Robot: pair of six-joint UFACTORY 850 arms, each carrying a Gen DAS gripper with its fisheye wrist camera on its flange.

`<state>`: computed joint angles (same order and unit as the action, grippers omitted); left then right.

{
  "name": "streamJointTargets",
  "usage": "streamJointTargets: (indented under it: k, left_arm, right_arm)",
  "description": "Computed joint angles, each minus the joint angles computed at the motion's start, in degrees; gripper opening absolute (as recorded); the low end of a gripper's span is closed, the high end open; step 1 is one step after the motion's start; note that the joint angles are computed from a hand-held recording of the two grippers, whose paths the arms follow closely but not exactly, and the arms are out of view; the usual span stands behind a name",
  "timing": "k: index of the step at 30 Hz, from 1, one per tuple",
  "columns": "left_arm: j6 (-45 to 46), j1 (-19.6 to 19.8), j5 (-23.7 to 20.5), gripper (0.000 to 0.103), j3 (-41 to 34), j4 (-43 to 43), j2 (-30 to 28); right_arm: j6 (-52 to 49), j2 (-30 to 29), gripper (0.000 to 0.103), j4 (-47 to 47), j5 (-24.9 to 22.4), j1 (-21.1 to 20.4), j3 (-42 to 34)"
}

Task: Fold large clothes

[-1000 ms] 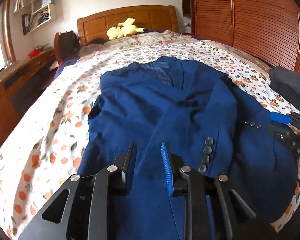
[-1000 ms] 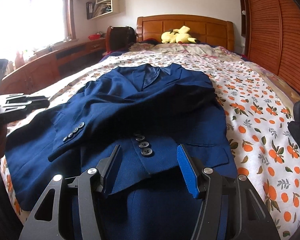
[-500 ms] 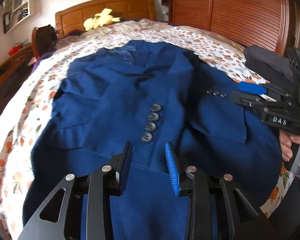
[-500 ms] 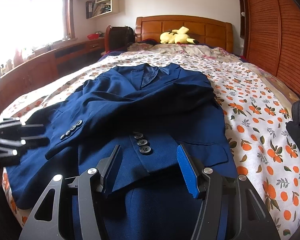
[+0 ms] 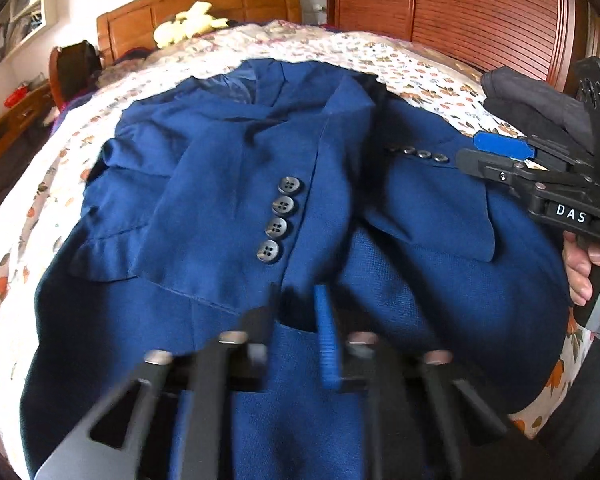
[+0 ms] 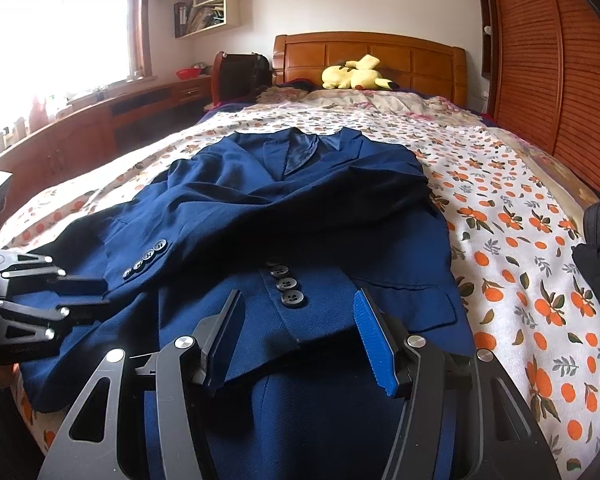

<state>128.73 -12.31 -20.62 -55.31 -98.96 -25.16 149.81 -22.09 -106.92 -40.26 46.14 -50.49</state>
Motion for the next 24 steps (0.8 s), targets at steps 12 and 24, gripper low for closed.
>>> streamJointTargets:
  k: [12,24]
  left_arm:
    - [2.30,3.94,-4.95,0.002,2.59,-2.42,8.44]
    - [7.83,4.83,-4.56,0.041,3.93,-9.17,9.77]
  right_arm:
    - [-0.25,-0.11,0.055,0.17,0.01,0.04,-0.14]
    - [-0.06,-0.05,0.055,-0.12,0.06,0.02,-0.07]
